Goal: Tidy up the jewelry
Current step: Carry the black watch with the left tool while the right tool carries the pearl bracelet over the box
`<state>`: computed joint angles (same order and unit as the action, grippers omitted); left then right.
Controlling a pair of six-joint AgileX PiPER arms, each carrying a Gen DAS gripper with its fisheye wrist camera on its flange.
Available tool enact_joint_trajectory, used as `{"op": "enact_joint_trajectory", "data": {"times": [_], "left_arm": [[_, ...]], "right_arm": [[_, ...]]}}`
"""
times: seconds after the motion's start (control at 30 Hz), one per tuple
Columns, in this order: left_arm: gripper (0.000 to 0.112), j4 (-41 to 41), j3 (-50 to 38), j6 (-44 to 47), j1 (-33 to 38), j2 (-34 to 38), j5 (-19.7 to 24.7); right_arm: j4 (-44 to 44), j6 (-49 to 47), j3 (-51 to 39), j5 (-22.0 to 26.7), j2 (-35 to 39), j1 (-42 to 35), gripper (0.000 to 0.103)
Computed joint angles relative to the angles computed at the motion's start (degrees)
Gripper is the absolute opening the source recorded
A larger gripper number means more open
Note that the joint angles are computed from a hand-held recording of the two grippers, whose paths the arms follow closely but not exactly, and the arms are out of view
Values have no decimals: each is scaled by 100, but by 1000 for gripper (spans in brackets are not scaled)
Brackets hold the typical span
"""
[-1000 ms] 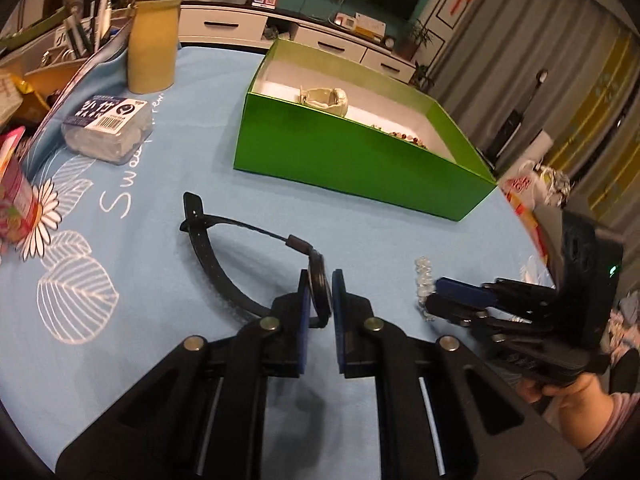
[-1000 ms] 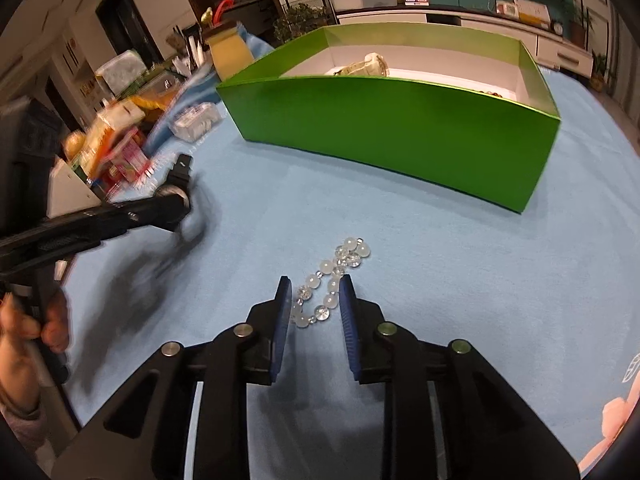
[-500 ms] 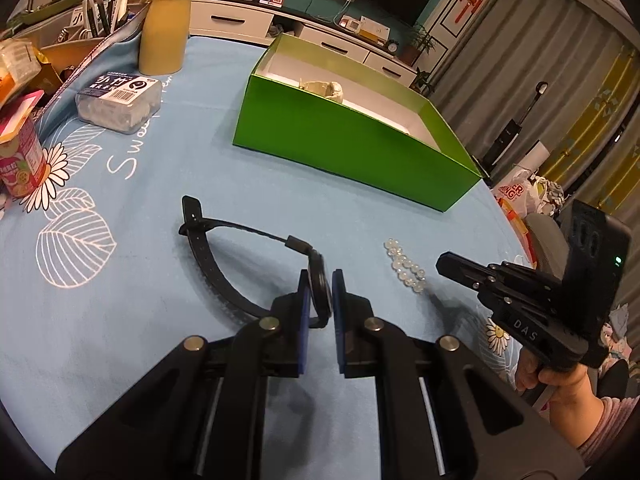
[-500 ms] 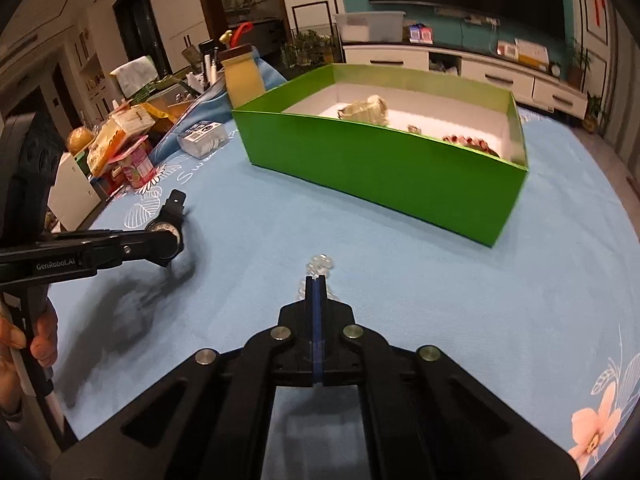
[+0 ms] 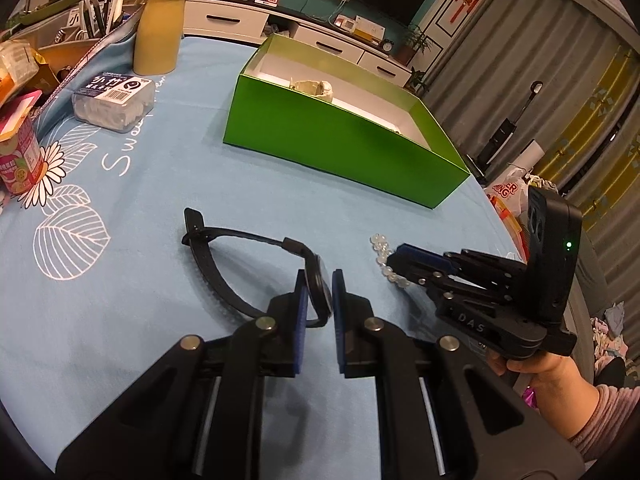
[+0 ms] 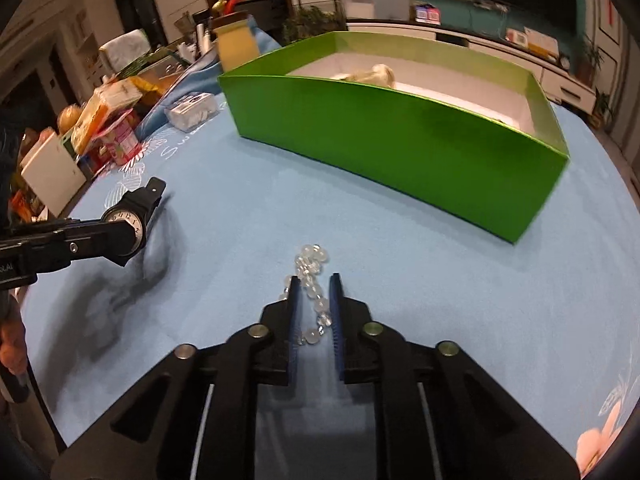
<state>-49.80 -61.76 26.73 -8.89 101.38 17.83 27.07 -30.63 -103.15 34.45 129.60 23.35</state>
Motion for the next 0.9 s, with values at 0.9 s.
{"op": "enact_joint_trajectory", "data": {"times": [0.9], "left_arm": [[10, 922, -32, -1008, -333, -653, -23]], "right_arm": [[3933, -2589, 1048, 1411, -1454, -1444, 7]]}}
